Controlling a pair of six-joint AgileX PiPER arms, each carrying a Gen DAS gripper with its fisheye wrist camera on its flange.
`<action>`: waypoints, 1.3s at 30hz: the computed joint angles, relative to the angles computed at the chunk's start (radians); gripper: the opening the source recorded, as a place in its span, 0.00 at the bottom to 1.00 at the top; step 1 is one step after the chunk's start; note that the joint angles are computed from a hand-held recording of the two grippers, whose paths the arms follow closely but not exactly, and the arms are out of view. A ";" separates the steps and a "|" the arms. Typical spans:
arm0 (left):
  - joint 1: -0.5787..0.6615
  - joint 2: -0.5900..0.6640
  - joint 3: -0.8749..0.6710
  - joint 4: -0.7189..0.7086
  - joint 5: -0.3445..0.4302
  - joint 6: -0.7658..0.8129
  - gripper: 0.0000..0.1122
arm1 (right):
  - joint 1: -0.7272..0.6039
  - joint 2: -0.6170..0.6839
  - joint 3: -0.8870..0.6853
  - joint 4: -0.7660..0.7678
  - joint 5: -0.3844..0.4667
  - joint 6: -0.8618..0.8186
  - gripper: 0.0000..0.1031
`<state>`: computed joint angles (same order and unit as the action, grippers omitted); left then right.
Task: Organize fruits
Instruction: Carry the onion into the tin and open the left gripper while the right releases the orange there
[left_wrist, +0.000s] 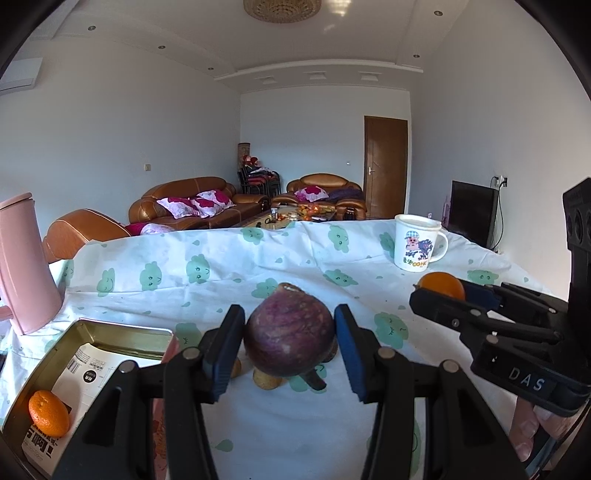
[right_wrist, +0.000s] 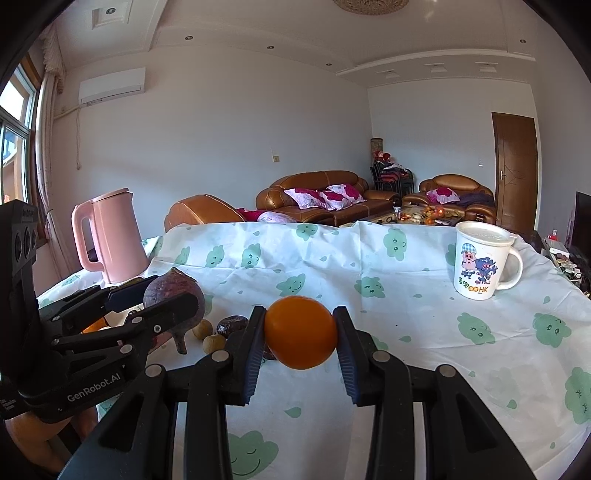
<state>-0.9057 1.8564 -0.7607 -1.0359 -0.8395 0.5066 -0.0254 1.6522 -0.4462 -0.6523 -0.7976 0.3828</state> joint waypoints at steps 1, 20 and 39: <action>-0.003 -0.001 0.002 -0.003 -0.005 0.000 0.46 | 0.004 -0.003 0.005 0.011 -0.002 -0.012 0.37; -0.018 -0.103 0.163 -0.010 -0.035 -0.092 0.46 | 0.151 -0.048 -0.017 -0.013 0.095 0.045 0.37; 0.126 -0.457 0.587 -0.160 -0.045 -0.129 0.46 | 0.626 0.099 -0.276 0.034 0.343 0.104 0.37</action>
<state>-0.7798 1.3989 -0.1734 -1.1964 -0.8844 0.3777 0.6005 1.7513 -0.7222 -0.6183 -0.4544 0.4868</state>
